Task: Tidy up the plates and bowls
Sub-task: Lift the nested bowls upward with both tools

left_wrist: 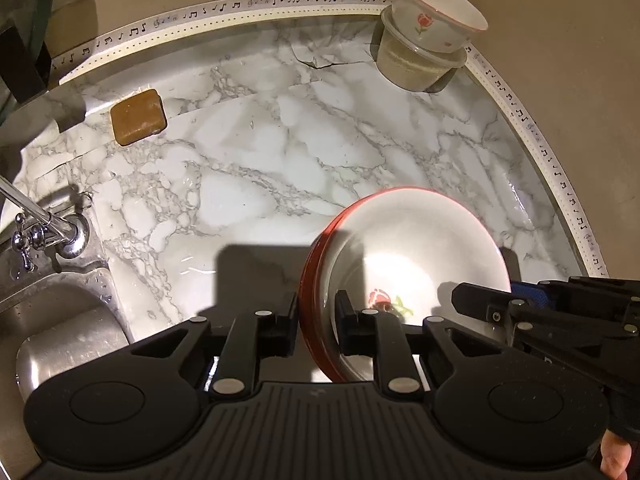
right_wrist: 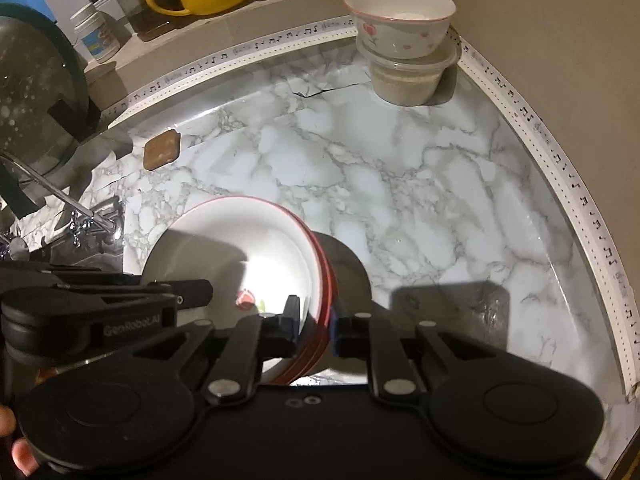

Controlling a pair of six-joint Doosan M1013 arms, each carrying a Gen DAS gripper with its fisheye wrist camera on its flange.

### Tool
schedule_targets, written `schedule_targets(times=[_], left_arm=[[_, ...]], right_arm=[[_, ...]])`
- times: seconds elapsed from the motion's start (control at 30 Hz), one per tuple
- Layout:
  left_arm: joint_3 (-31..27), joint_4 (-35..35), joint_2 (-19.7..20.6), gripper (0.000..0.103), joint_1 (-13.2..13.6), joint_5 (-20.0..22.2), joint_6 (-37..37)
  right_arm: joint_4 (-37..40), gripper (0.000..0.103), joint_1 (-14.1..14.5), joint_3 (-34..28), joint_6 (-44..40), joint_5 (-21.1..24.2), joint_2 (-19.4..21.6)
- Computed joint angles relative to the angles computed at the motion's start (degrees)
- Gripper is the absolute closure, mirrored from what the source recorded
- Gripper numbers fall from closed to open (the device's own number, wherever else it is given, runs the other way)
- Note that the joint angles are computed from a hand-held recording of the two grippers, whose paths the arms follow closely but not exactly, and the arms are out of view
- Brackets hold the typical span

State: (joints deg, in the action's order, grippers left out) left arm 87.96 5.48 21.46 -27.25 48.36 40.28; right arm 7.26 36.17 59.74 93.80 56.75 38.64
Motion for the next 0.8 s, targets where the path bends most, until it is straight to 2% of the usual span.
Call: schedule_targets(times=[0.13, 0.2, 0.37, 0.63, 0.8], left_arm=[[-0.4, 0.3, 0.2, 0.085, -0.1, 0.6, 0.6], [-0.1, -0.6, 0.1, 0.084, 0.1, 0.1, 1.0], [0.9, -1.4, -0.3, 0.083, 0.4, -1.8, 1.3], [2.4, -4.0, -0.9, 0.082, 0.9, -5.0, 0.7], [2.6, -2.6, -1.1, 0.082, 0.5, -5.2, -0.5]], right_arm=[[0.5, 0.086, 0.0, -0.5, -1.4, 0.7, 0.3], [-1.4, 0.076, 0.3, -0.6, -0.7, 0.6, 0.3], [0.9, 0.075, -0.3, -0.1, -0.5, 0.4, 0.1], [5.6, 0.070, -1.1, -0.7, 2.4, 2.7, 1.3], [4.0, 0.073, -0.5, 0.2, 3.0, 1.3, 1.0]])
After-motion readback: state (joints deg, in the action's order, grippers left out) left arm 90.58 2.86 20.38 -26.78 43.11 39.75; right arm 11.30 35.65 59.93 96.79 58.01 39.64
